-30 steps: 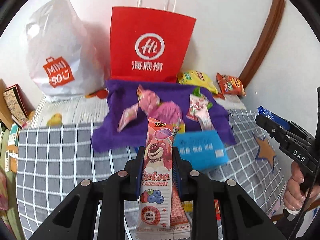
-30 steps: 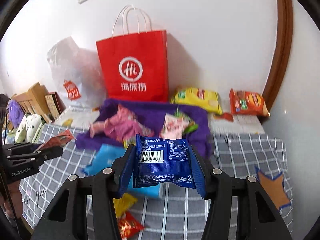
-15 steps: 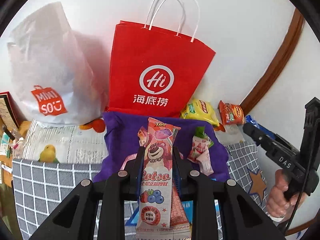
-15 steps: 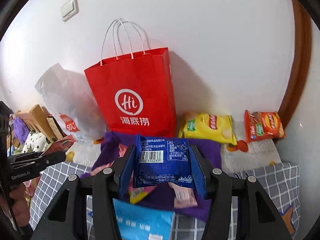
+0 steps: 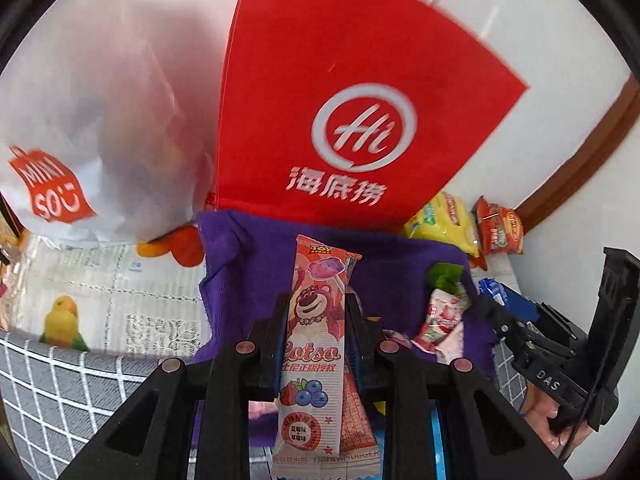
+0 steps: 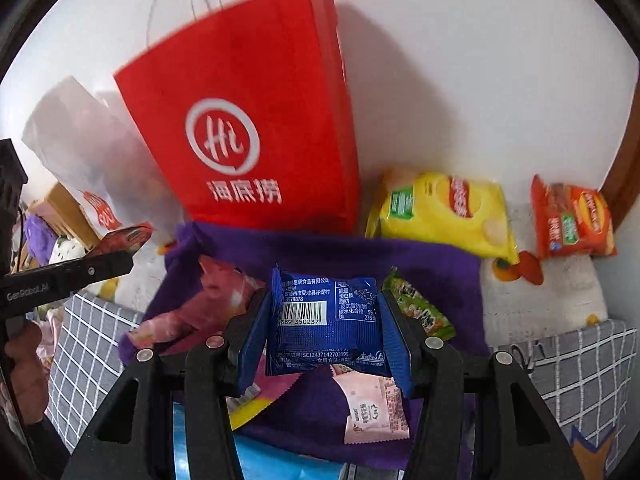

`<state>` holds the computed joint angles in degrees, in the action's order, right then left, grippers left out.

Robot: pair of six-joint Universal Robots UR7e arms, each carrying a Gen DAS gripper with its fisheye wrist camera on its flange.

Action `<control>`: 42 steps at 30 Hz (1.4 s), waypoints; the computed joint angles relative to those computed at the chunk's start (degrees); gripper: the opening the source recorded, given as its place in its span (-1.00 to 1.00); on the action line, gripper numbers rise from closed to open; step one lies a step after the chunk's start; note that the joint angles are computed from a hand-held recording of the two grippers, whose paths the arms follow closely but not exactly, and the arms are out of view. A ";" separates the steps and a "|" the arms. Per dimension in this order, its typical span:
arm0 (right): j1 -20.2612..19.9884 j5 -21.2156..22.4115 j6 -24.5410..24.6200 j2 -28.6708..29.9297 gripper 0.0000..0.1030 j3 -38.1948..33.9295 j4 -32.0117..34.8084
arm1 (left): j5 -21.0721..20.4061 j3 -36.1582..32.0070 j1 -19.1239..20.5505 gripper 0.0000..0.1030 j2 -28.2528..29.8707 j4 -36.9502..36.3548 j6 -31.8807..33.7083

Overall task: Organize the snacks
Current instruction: 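Lower both tools and open them to drop the packets onto the towel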

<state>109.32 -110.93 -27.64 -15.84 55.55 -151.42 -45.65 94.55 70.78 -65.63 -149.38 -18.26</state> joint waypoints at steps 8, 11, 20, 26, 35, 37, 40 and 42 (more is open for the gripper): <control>-0.47 -1.03 -0.49 2.36 0.03 -2.33 3.80 | -2.09 -2.69 3.38 -0.54 2.29 3.28 -2.29; -0.43 -1.53 -1.16 2.87 0.03 -2.76 4.40 | -4.13 -3.36 4.34 -0.54 2.65 4.75 -3.78; -0.08 -4.26 -2.84 4.72 0.04 -4.31 5.35 | -5.62 -4.03 4.89 -0.54 3.95 5.09 -4.67; -0.06 -5.30 -3.09 5.17 0.05 -4.79 5.99 | -6.86 -4.69 5.61 -0.53 4.34 5.96 -5.28; -0.16 -5.96 -3.31 5.62 0.07 -5.11 6.71 | -6.90 -5.45 5.63 -0.53 4.81 7.82 -5.94; -0.12 -6.21 -3.66 5.64 0.07 -4.96 6.31 | -6.67 -5.68 5.64 -0.53 5.10 7.98 -5.99; -0.16 -5.92 -3.87 5.49 0.08 -4.72 6.23 | -7.12 -6.29 5.72 -0.51 5.63 8.43 -5.92; -0.18 -5.83 -3.90 5.45 0.08 -4.63 6.14 | -7.54 -6.49 5.73 -0.49 5.67 8.78 -6.04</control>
<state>109.14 -116.76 -31.53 -10.39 50.93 -145.28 -53.19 88.06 76.51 -59.97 -140.60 -24.30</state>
